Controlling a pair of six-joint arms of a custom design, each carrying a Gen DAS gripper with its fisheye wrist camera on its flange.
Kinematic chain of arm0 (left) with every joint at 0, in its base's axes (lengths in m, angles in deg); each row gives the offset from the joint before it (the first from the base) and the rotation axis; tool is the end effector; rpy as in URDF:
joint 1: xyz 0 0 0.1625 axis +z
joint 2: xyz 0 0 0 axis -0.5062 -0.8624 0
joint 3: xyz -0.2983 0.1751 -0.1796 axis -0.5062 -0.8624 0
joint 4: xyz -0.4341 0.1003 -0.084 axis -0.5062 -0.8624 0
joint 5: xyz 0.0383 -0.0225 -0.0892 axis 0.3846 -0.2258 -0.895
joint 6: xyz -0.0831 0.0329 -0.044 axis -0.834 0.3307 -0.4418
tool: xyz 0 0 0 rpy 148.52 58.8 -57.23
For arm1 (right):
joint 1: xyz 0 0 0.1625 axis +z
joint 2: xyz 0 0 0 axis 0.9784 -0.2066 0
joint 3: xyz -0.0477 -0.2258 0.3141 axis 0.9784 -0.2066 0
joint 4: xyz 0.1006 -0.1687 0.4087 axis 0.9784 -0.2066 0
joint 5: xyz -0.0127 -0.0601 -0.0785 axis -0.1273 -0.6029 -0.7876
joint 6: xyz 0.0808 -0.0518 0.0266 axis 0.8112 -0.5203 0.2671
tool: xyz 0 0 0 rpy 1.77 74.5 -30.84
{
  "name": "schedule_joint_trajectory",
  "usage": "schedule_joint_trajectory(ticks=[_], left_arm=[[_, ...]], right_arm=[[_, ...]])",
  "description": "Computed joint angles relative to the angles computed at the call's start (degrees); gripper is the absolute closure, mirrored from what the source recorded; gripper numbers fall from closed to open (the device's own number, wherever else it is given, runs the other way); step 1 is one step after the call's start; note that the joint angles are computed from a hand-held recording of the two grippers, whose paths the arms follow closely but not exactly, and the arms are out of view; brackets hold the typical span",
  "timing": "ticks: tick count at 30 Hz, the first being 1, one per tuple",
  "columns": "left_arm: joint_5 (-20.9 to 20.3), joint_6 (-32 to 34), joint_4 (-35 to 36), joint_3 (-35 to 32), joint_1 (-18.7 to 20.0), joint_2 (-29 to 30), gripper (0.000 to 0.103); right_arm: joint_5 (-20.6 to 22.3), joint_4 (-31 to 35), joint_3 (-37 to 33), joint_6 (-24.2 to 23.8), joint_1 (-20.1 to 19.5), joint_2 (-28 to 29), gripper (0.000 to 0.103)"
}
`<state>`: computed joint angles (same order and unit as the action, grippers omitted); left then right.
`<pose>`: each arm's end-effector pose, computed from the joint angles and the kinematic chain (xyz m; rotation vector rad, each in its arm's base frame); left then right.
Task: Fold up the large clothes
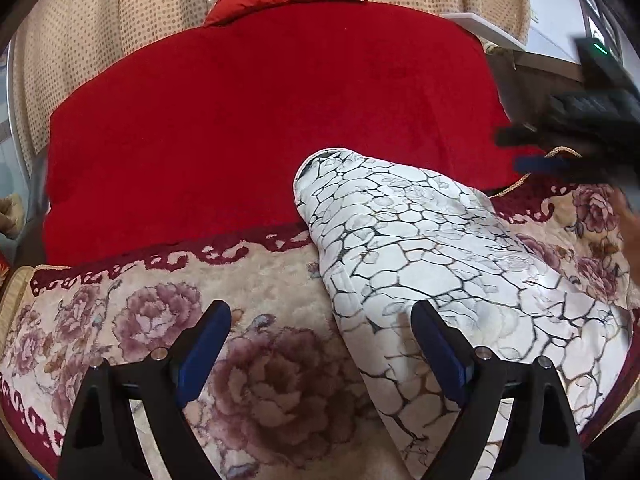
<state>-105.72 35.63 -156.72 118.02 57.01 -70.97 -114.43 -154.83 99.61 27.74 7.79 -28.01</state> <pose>-0.4404 -0.4716 0.0111 0.5019 2.0794 -1.0251 0.0899 -0.6346 0.5069 0.5759 -2.8553 0.7946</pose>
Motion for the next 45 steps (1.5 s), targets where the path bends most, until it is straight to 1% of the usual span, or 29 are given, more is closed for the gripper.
schedule_joint_trajectory(ticks=[3,7,9,11,12,13,15,17,19,22,24,25,28,30,32,34,37,38,40,43,45], left_arm=[[1.0,-1.2,2.4,-0.6,1.0,0.1,0.011],[-0.3,-2.2,3.2,-1.1,2.7,-0.2,0.011],[-0.5,-2.3,2.9,-1.3,3.2,0.0,0.011],[-0.8,-1.9,2.0,-1.4,3.5,0.1,0.011],[-0.9,-1.7,1.7,-1.4,3.7,0.2,0.011],[-0.9,-1.6,1.6,-1.5,3.8,0.2,0.011],[-0.9,-2.0,1.7,-1.4,3.8,0.1,0.011],[-0.8,-2.3,2.0,-1.2,3.6,-0.1,0.011],[-0.5,-2.9,2.8,-1.1,3.4,-0.2,0.011],[-0.1,-2.9,2.9,-0.9,2.9,-0.2,0.011],[0.7,-3.0,3.5,-0.9,2.4,0.0,0.011],[1.2,-3.1,4.1,-0.9,2.1,0.0,0.011],[1.8,-3.0,4.8,-0.8,1.4,0.0,0.011],[1.8,-3.0,4.8,-0.6,1.1,-0.1,0.011],[2.2,-3.0,4.8,-0.3,0.6,-0.2,0.011],[2.6,-3.3,5.2,-0.1,0.2,-0.2,0.011],[2.8,-3.0,5.1,0.2,-0.4,-0.1,0.011],[2.9,-3.0,5.3,0.1,-0.5,0.1,0.011],[2.8,-3.4,6.1,0.1,-0.7,0.2,0.011],[2.7,-3.4,6.6,0.2,-0.6,0.4,0.011],[2.9,-3.7,7.5,0.1,-0.7,0.4,0.011]], right_arm=[[-1.6,1.7,-5.1,1.3,2.1,5.5,0.047],[-6.5,1.4,-9.7,2.2,4.2,12.8,0.047],[-10.8,2.7,-11.7,3.8,4.3,16.5,0.047],[-14.4,4.6,-12.7,5.5,3.9,19.0,0.050],[-15.1,5.3,-12.8,6.4,3.3,19.9,0.050],[-14.6,4.7,-12.3,6.6,3.0,19.8,0.050],[-13.2,3.2,-10.7,6.9,2.8,18.2,0.051],[-11.7,3.3,-9.1,7.1,2.8,15.7,0.050],[-9.7,2.5,-6.3,5.8,3.1,11.9,0.050],[-8.0,1.1,-1.0,2.6,3.3,5.5,0.050],[-8.5,-0.6,4.3,-1.2,3.5,-0.2,0.050],[-8.8,-1.0,5.4,-1.9,3.7,-1.5,0.050],[-8.0,-1.9,12.3,-5.1,2.4,-9.6,0.050],[-7.8,-1.2,14.8,-6.0,1.5,-13.0,0.050],[-6.6,0.4,17.3,-6.7,0.0,-16.5,0.050],[-6.8,1.5,19.6,-8.2,-1.4,-19.0,0.050],[-9.7,0.7,23.4,-9.9,-3.3,-20.2,0.051],[-9.9,0.6,24.0,-10.1,-4.1,-20.3,0.050],[-8.8,-0.8,25.2,-10.6,-5.3,-21.0,0.050],[-8.8,-0.2,24.4,-9.3,-4.2,-21.5,0.051],[-8.3,-0.2,24.4,-10.0,-3.5,-22.6,0.050]])
